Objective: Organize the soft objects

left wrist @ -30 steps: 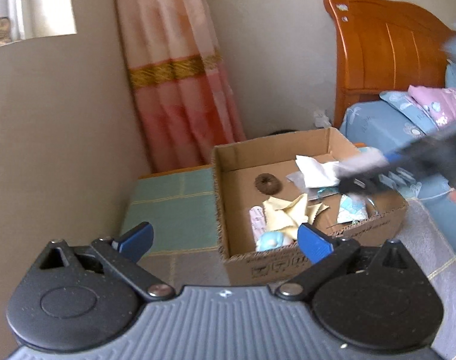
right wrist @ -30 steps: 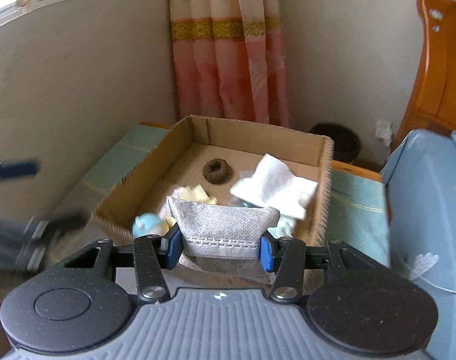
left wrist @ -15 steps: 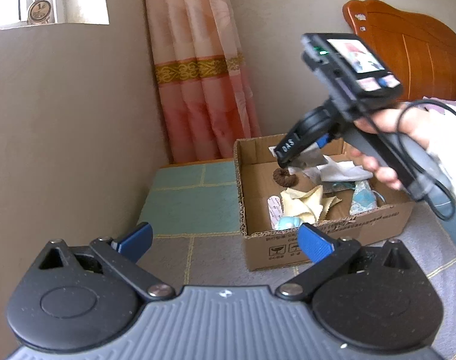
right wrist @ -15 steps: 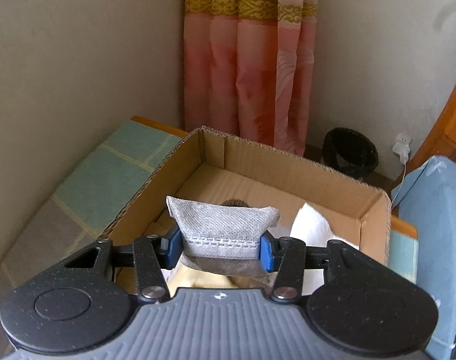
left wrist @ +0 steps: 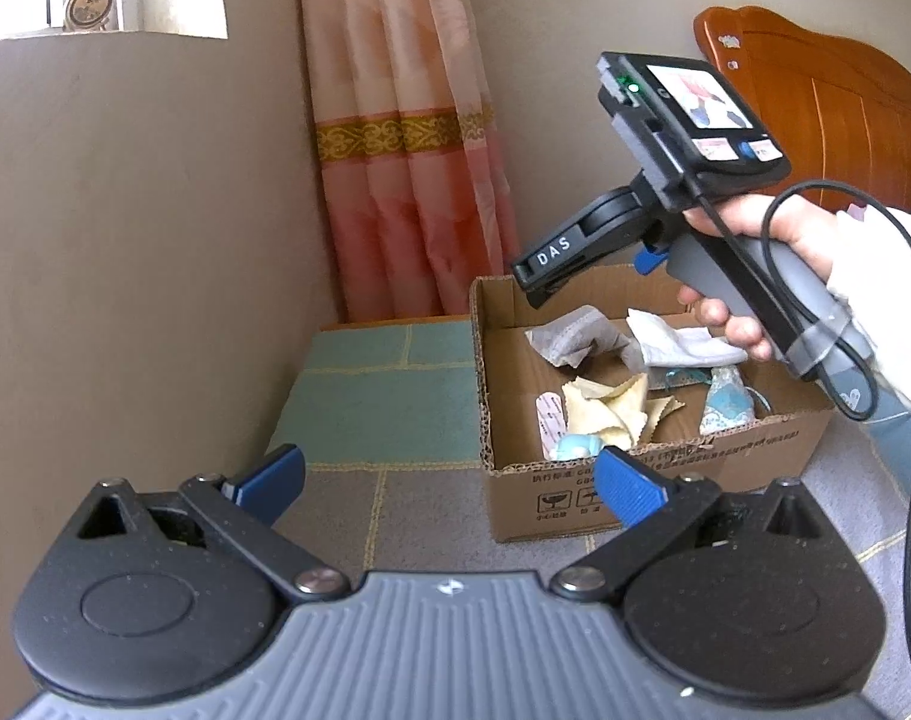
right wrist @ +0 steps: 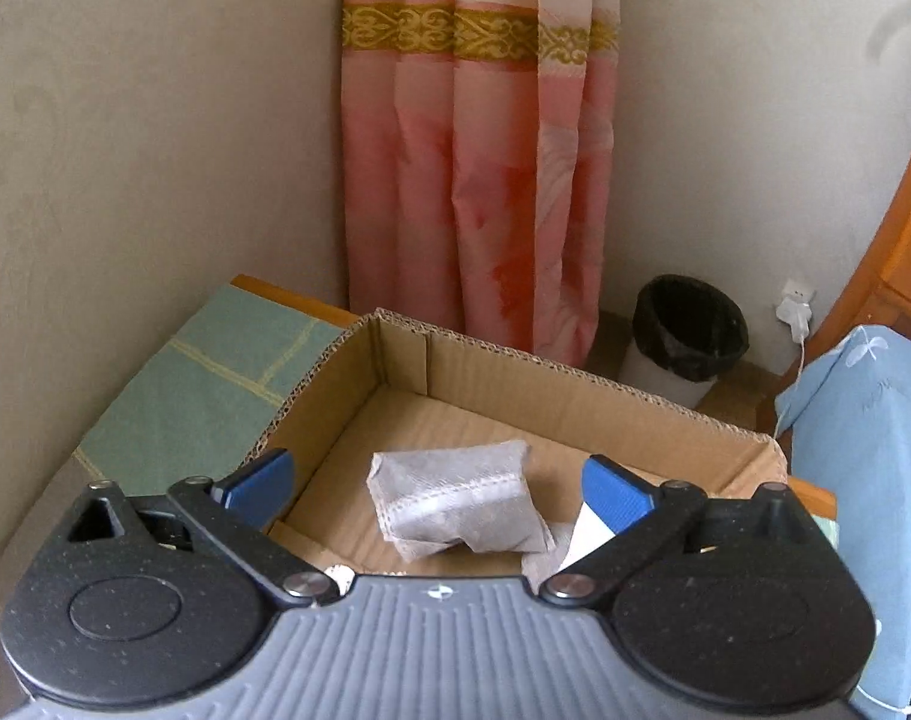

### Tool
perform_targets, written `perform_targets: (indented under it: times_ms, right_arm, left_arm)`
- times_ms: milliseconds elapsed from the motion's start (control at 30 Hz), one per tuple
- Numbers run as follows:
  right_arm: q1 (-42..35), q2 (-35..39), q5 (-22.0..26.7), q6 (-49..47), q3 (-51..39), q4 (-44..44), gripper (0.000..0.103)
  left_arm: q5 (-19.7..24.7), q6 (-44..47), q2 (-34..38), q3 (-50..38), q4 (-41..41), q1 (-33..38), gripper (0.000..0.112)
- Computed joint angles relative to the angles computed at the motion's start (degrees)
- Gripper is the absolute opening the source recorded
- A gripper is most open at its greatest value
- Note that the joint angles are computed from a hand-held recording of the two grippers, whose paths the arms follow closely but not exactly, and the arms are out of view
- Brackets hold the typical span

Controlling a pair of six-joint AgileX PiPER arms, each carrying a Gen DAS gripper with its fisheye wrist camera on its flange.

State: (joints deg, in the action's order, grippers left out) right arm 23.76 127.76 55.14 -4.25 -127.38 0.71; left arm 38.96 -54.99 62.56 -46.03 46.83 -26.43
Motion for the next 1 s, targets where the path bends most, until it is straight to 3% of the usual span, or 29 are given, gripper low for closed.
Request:
perform_targets:
  times_ms: [333,467,633,833,1000]
  right_arm:
    - [0.39,-11.33,-0.85,4.09,14.72,-3.47,0.103]
    - [1.65,-19.82,-2.29,8.56,25.59,-7.31,0.103]
    - [4.09,-32.84,-6.46,17.81,41.89,-15.23,0.103]
    - [8.5,-46.28,-8.13,36.05,58.3,-27.65,0.103]
    - [11.03,-53.41,-7.09,44.64,66.54,-30.63,0.103]
  left_arm:
    - [2.93,-3.68,-2.0,0.34,2.27,-1.98,0.102]
    - [7.38,-3.03,-0.36,-2.2,0.21,-3.12,0.102]
    - [13.29,-1.69,2.61,-5.81,-2.82,-4.19,0.102]
    - [14.44,-1.62,3.45,-6.56,-5.19,-5.42,0.102]
    - [15.24,-1.9,3.7,-7.45,-5.8,-7.36,0.102]
